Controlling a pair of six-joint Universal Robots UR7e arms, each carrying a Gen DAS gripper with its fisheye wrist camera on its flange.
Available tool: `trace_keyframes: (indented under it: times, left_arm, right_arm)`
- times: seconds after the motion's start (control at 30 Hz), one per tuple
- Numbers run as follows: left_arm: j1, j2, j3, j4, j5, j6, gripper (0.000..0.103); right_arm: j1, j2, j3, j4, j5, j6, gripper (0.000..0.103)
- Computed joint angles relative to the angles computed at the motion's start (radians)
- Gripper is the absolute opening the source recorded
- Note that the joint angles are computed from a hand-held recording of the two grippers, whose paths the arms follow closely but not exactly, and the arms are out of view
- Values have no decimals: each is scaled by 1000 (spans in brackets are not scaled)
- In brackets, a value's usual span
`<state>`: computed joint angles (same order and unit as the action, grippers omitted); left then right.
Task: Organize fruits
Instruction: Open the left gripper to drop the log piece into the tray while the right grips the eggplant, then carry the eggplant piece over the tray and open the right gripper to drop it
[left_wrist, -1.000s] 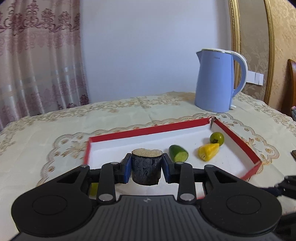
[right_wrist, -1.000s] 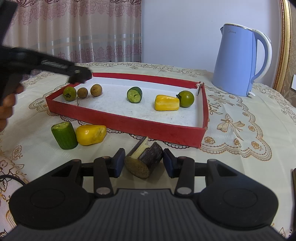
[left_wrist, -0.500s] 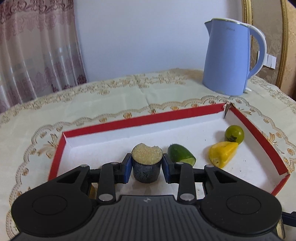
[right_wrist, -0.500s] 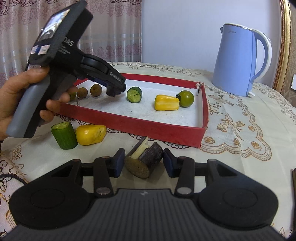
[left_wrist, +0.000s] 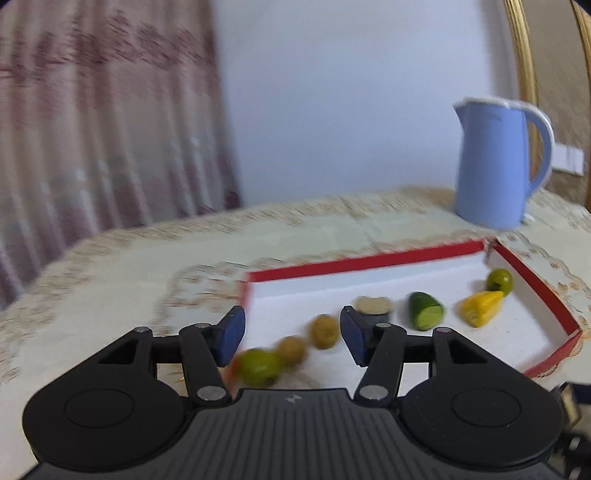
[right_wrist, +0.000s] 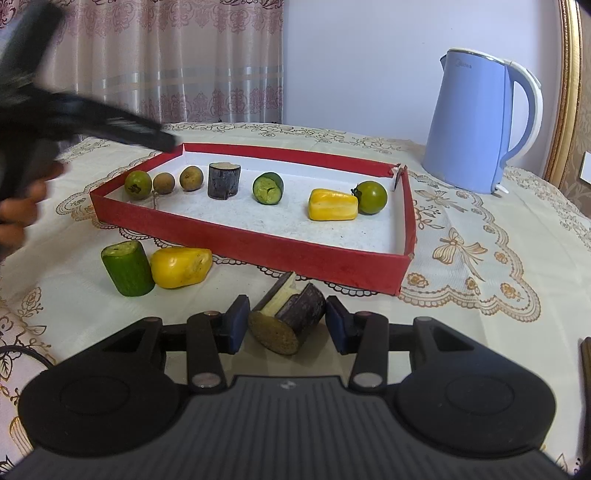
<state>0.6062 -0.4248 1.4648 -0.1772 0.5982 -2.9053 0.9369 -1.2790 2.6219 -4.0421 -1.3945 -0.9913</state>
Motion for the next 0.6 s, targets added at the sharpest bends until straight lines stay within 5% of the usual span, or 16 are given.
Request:
trace_keyframes:
  times: [0.17,0.47,0.6]
  left_arm:
    - [1,-62,155,-276,-88,79,59]
    - [5,-53,165,-321,-115,150,60]
    - [4,-53,173,-320,-111,143,68]
  right_arm:
    - [1,11,3,-34,-6,9,42]
    - [-25,6,32,-70,55,14,42]
    - [-4,1,30,-78,55,10,42]
